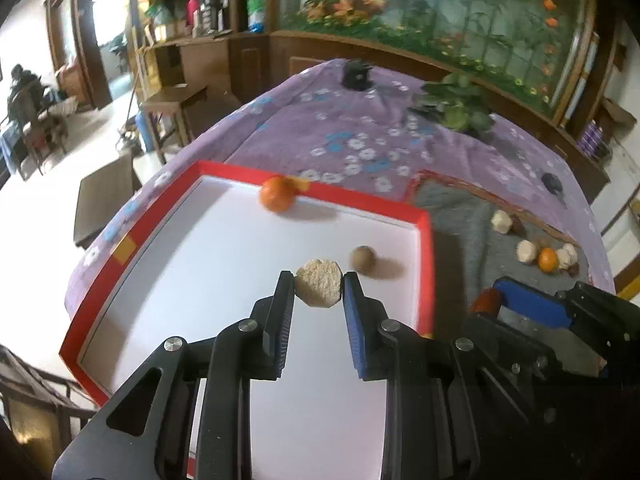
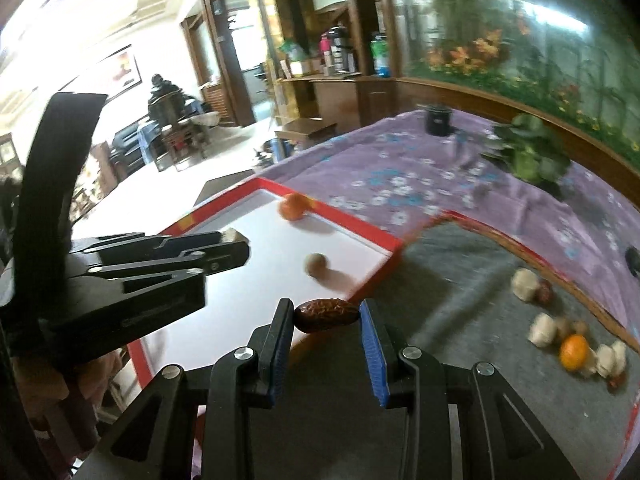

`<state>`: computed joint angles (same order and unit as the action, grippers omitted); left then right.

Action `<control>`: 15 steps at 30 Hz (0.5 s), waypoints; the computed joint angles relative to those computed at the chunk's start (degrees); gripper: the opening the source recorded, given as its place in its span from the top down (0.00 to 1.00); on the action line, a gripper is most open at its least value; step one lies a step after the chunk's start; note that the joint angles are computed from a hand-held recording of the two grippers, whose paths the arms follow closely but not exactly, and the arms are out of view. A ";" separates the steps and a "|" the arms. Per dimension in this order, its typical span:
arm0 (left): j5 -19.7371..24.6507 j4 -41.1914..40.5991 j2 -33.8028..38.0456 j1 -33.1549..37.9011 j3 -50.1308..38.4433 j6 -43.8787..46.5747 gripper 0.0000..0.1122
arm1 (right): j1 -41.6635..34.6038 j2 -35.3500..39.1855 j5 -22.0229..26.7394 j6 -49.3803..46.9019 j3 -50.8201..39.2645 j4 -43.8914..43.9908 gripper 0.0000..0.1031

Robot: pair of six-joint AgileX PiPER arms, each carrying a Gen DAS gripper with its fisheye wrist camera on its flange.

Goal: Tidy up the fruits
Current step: 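Grasp the pale pastry with the left gripper while the right gripper carries a red date to the tray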

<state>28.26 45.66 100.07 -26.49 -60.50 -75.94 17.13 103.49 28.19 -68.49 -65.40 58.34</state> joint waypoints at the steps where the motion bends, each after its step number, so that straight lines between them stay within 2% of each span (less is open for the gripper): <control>1: -0.40 -0.22 -0.09 0.90 0.56 0.11 0.79 | 1.86 1.51 0.22 0.98 -1.62 -1.17 0.68; 6: -1.50 -3.13 1.25 3.81 0.94 3.19 0.79 | 4.82 5.42 0.60 4.38 -5.41 -5.02 0.68; 11: -2.03 -5.88 2.92 5.73 0.76 5.85 0.79 | 7.07 12.27 1.31 11.95 -11.92 -12.33 0.68; 15: -1.47 -8.86 3.64 6.72 -0.14 8.05 0.78 | 7.73 14.14 2.07 13.29 -13.43 -14.53 0.68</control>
<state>26.79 36.80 103.71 -19.77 -60.64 -67.89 24.86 117.63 30.26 -55.20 -78.84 43.81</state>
